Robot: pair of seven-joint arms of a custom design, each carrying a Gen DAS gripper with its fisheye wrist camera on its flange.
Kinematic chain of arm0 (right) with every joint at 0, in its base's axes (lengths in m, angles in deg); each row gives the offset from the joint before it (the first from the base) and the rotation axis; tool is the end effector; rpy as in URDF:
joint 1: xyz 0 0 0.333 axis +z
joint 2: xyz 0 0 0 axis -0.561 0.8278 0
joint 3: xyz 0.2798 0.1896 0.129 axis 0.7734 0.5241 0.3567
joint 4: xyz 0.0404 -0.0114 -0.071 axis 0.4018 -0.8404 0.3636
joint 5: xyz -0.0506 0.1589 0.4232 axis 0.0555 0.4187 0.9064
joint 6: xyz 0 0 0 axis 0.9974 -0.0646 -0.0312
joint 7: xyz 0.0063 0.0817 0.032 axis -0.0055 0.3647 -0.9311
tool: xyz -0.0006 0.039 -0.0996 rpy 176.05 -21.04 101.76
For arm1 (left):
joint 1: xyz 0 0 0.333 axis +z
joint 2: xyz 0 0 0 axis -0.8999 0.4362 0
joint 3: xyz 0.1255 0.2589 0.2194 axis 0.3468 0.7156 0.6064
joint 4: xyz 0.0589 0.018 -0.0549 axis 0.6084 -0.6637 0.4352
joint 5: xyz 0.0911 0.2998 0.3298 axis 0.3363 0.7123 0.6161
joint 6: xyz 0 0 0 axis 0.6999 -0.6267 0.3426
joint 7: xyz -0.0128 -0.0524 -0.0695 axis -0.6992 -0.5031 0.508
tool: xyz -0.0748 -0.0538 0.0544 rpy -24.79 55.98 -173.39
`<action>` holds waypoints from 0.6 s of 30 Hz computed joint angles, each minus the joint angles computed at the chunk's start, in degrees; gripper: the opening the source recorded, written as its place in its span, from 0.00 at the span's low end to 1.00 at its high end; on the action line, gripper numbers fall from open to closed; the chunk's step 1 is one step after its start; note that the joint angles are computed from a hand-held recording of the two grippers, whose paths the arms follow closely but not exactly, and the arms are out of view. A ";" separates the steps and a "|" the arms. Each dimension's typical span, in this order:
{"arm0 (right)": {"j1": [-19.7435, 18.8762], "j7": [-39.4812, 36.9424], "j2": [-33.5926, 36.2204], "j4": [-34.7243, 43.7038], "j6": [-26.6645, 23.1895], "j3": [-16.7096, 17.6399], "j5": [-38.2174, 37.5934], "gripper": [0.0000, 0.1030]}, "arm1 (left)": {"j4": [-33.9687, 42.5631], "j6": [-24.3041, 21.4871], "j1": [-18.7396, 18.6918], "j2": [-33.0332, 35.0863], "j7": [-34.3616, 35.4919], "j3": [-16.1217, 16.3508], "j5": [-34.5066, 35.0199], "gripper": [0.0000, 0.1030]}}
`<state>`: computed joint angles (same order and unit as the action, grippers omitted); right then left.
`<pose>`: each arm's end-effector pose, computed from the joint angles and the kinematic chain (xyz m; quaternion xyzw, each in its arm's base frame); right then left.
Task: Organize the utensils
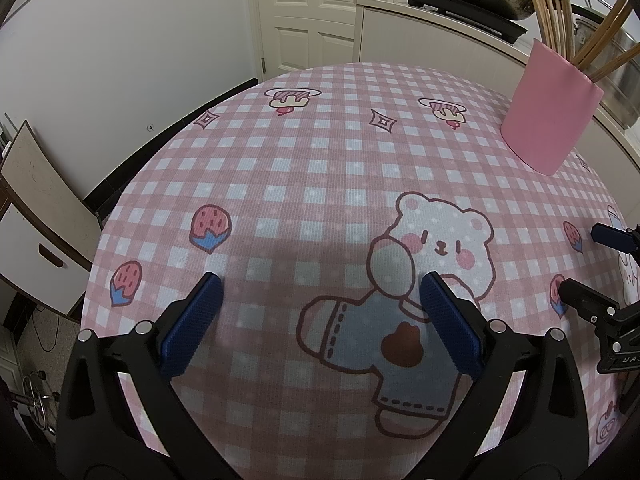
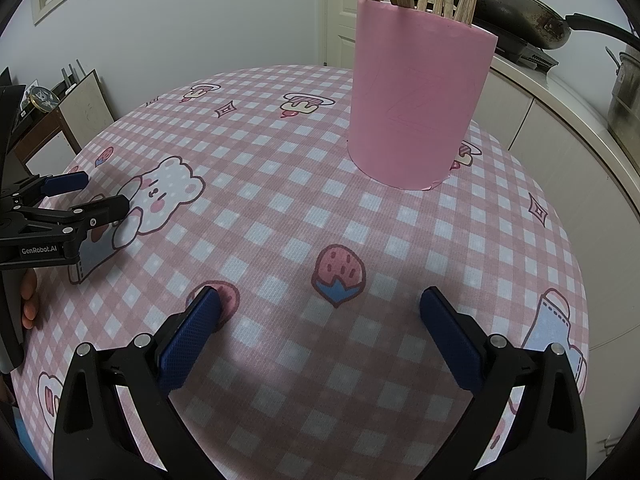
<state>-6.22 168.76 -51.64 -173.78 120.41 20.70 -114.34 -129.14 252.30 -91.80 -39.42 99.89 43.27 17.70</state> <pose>0.5785 0.3318 0.3166 -0.7236 0.6176 -0.2079 0.2276 0.5926 -0.2291 0.3304 -0.5797 0.7488 -0.2517 0.1997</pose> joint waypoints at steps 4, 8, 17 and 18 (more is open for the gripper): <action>0.02 -0.02 0.00 0.00 0.00 -0.02 0.02 0.94 | 0.06 0.00 -0.08 0.08 0.09 0.04 -0.14 0.94; 0.04 -0.01 0.01 0.00 0.00 -0.04 0.02 0.94 | 0.09 0.01 -0.15 0.12 0.12 0.09 -0.19 0.94; 0.06 0.01 0.01 0.01 -0.01 -0.04 0.01 0.94 | 0.00 0.03 -0.23 0.05 0.28 0.17 -0.36 0.94; 0.05 -0.01 0.01 0.00 0.00 -0.04 0.02 0.94 | 0.08 0.04 -0.29 0.14 0.23 0.21 -0.34 0.94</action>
